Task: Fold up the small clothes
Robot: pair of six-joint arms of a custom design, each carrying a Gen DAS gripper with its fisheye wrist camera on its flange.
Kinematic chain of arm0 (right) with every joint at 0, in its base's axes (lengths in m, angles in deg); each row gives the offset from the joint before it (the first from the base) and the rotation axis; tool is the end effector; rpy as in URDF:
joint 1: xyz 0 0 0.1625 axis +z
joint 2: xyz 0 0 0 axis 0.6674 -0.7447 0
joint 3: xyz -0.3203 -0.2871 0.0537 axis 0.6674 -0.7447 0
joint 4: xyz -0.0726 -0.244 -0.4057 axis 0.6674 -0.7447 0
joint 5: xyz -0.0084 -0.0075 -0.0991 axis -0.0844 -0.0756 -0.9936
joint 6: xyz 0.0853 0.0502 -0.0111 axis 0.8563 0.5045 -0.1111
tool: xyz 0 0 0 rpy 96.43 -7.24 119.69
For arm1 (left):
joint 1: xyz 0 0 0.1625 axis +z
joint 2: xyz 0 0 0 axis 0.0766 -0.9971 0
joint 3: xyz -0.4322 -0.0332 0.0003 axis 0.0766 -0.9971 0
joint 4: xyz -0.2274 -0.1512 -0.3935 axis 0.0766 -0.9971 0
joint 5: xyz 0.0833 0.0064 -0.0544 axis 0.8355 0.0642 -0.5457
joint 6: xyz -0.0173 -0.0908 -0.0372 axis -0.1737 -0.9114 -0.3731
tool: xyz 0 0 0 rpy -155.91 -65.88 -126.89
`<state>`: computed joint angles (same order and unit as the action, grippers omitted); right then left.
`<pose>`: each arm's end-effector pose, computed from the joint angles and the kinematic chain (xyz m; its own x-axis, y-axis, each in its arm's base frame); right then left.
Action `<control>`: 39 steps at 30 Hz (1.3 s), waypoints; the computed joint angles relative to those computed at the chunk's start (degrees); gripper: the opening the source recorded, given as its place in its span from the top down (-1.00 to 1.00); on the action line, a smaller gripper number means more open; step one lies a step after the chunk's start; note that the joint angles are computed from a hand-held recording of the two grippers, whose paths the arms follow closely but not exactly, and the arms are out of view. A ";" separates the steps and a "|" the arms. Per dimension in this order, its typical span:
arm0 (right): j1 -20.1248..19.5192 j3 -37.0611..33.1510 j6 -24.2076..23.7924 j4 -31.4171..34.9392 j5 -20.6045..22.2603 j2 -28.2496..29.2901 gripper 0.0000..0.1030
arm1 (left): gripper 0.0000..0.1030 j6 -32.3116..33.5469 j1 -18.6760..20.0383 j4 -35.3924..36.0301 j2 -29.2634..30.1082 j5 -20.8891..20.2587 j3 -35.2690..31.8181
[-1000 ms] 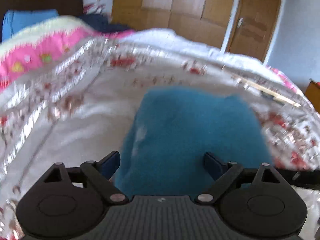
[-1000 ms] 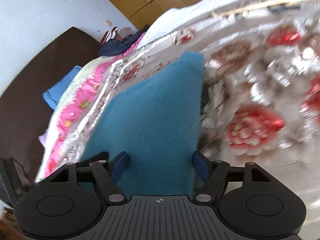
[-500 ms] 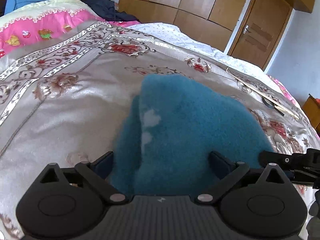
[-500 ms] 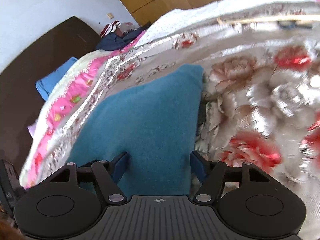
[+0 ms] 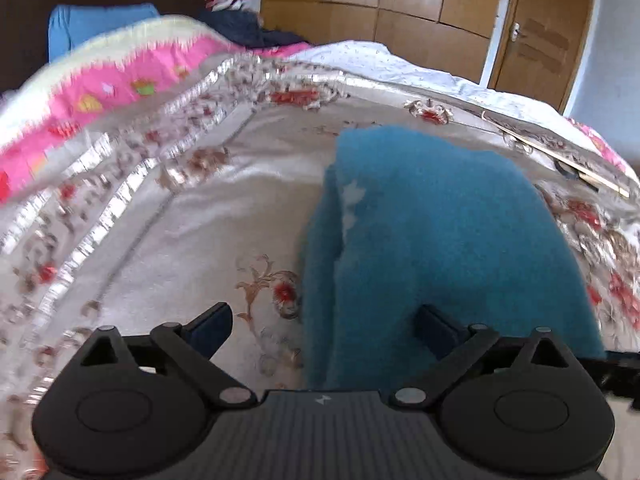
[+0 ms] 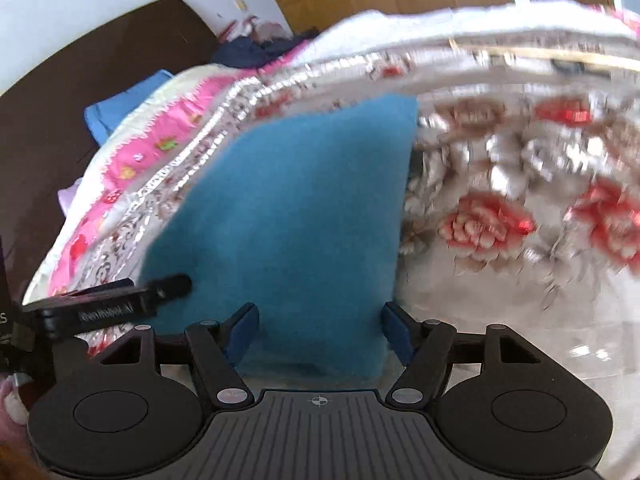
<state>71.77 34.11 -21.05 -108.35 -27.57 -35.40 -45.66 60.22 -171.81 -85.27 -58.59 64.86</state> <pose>0.3681 -0.5781 0.0128 -0.8291 -0.4431 0.3409 -0.5522 0.7442 -0.3758 -0.0193 -0.5485 0.3424 -0.7349 -0.3074 -0.6045 0.3109 0.6395 -0.7031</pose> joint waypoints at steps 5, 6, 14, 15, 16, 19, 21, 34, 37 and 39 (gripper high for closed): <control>-0.05 3.47 2.07 -0.30 0.90 -2.29 -0.33 | -1.00 -5.03 -3.14 6.77 -3.36 2.36 3.36; 0.07 4.18 2.00 -0.59 0.78 -2.67 -0.33 | -1.00 -7.08 -3.66 8.44 -3.92 2.63 3.88; 0.84 8.53 2.27 -4.38 0.28 -4.66 -0.33 | -1.00 -17.60 -8.52 19.01 -7.23 6.99 7.50; 0.90 9.03 2.02 -5.02 -0.01 -4.88 -0.33 | -1.00 -18.05 -9.06 19.07 -7.35 7.47 8.00; 0.89 9.41 1.80 -5.50 -0.13 -5.07 -0.33 | -1.00 -18.48 -9.68 18.81 -7.42 8.14 8.58; 0.69 10.72 1.95 -6.73 -0.21 -5.71 -0.33 | -1.00 -19.19 -11.12 18.05 -7.78 8.86 10.02; 0.48 11.59 2.15 -7.63 -0.19 -6.04 -0.33 | -1.00 -19.00 -11.94 16.96 -7.79 9.13 10.79; 0.04 14.41 1.02 -11.93 -0.41 -6.60 -0.33 | -1.00 -15.75 -16.37 13.02 -5.68 13.09 13.90; -0.09 14.66 0.72 -12.04 -0.28 -6.58 -0.33 | -1.00 -17.31 -16.18 14.98 -5.96 12.45 13.76; -0.14 14.75 0.68 -12.16 -0.25 -6.47 -0.33 | -1.00 -18.34 -15.90 15.97 -6.32 11.69 13.65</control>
